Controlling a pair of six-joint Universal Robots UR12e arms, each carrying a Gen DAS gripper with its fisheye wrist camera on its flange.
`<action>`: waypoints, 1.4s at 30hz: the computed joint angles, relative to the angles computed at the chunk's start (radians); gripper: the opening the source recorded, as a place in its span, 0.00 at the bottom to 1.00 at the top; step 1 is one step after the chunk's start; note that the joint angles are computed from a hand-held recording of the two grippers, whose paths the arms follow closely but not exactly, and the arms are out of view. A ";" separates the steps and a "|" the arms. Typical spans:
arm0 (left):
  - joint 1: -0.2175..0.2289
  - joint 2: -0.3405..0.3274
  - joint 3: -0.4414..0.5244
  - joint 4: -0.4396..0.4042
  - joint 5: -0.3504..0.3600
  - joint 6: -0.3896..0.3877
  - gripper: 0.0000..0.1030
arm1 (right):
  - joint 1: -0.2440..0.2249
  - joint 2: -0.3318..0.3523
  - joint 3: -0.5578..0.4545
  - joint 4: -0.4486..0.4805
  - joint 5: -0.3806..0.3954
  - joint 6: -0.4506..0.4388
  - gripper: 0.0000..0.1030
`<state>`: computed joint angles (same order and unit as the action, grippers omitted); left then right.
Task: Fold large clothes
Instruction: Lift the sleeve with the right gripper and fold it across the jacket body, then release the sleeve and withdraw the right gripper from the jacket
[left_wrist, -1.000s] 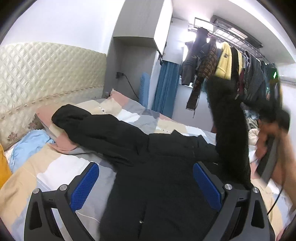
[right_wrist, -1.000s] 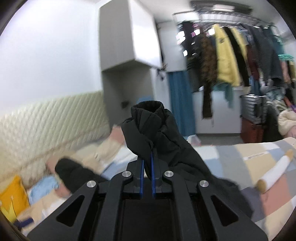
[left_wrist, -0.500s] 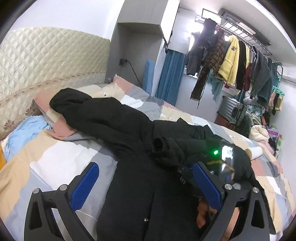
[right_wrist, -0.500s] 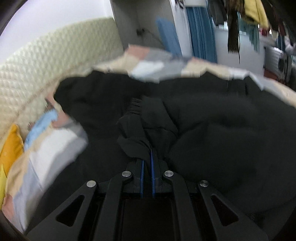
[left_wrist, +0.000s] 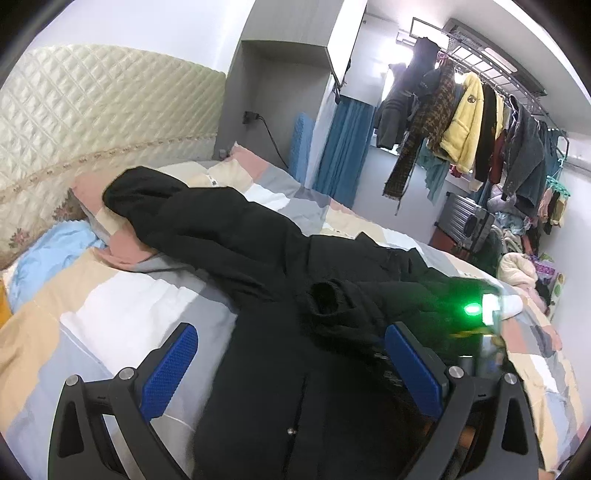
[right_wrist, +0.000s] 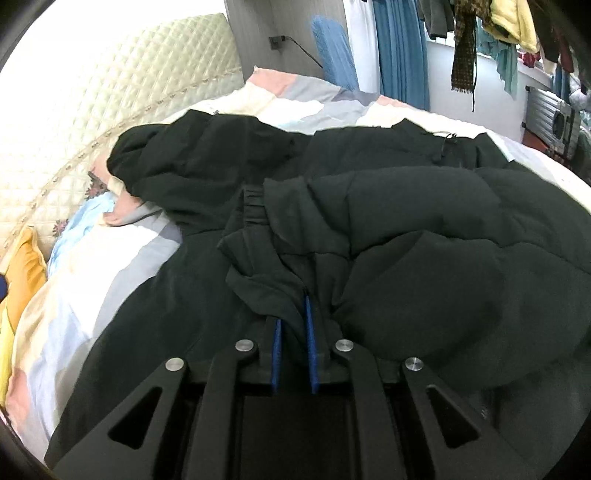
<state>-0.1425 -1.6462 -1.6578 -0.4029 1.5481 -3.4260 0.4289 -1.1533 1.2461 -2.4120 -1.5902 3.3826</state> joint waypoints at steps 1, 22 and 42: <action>0.001 0.002 -0.002 -0.001 0.003 0.000 0.99 | 0.001 -0.006 0.003 0.002 -0.003 0.001 0.15; -0.036 0.070 -0.062 0.066 0.058 0.073 0.99 | 0.018 -0.224 0.146 -0.107 -0.167 0.025 0.87; -0.096 0.165 -0.113 0.056 0.011 0.160 0.99 | 0.016 -0.497 0.423 -0.252 -0.327 0.057 0.93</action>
